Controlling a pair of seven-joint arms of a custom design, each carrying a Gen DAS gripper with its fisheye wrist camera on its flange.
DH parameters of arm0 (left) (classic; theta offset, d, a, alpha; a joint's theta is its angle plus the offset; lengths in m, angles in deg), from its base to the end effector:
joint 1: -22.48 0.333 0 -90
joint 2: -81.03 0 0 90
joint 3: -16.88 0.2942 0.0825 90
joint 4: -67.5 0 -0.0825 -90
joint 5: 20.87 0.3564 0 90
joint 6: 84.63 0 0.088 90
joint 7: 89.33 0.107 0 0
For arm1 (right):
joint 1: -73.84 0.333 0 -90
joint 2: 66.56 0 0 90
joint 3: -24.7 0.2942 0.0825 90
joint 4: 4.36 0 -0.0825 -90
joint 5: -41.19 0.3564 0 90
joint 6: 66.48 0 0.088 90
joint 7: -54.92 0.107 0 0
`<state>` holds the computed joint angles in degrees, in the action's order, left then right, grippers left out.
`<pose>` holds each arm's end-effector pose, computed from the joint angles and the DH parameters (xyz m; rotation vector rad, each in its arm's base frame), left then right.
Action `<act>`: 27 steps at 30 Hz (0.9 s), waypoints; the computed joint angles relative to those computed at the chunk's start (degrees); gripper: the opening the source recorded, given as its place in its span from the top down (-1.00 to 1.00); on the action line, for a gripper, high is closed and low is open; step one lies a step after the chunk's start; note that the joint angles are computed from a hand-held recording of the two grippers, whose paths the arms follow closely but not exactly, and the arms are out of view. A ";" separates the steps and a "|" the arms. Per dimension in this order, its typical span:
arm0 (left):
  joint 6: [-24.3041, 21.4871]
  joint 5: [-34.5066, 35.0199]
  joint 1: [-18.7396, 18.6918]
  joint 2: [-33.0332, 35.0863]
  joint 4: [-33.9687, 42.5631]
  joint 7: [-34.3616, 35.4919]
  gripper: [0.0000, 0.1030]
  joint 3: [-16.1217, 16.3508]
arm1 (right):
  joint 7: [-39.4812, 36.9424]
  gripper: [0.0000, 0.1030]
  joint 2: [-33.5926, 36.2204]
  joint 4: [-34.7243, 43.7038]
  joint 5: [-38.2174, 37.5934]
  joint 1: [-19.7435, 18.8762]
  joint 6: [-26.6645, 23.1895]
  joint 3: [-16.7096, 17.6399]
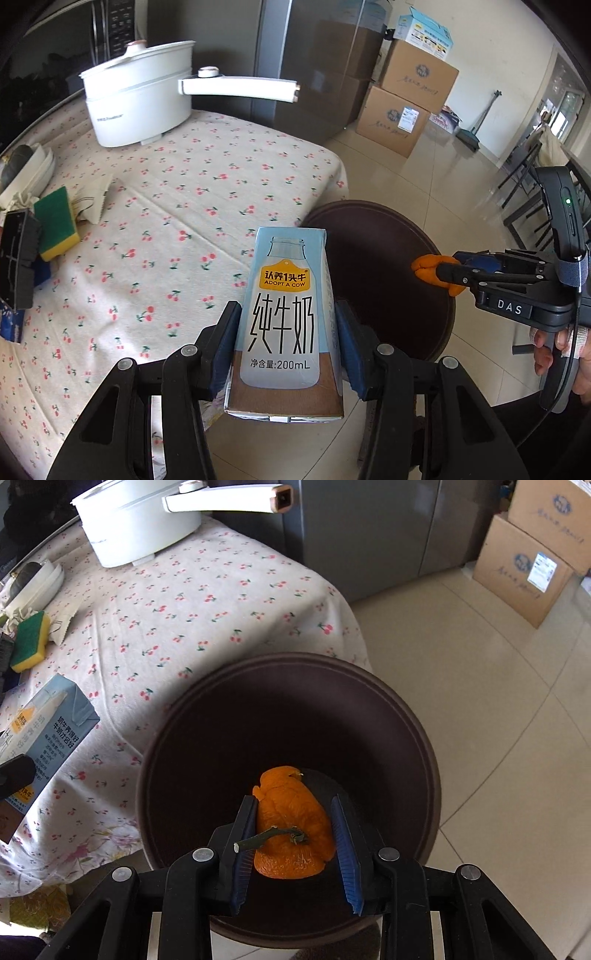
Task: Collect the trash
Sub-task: 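Carry the orange pepper over the brown bin with the right tool and release it, then lower the milk carton into the brown bin and open the left tool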
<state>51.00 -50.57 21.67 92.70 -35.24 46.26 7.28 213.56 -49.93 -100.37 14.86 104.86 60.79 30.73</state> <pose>0.6099 -0.1113 0.4676 -1.2805 2.6146 -0.8570 0.5209 0.3675 0.4525 -1.6330 2.2761 -0.4719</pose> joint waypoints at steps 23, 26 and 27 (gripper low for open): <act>4.13 6.23 -1.66 5.22 4.21 -7.74 -0.60 0.36 | 1.86 0.29 -4.25 -6.51 0.58 -2.39 1.94 0.61; 4.50 6.84 -0.84 5.41 4.94 -8.87 -0.64 0.56 | 1.85 0.29 -3.57 -5.50 0.68 -2.21 1.32 0.55; 4.77 7.00 -0.57 5.31 4.96 -9.06 -0.66 0.62 | 1.92 0.29 -3.26 -5.02 0.78 -2.14 1.04 0.51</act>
<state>55.77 -43.58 21.11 98.00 -30.28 37.20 7.90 215.48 -53.19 -105.39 15.64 102.72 61.83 31.25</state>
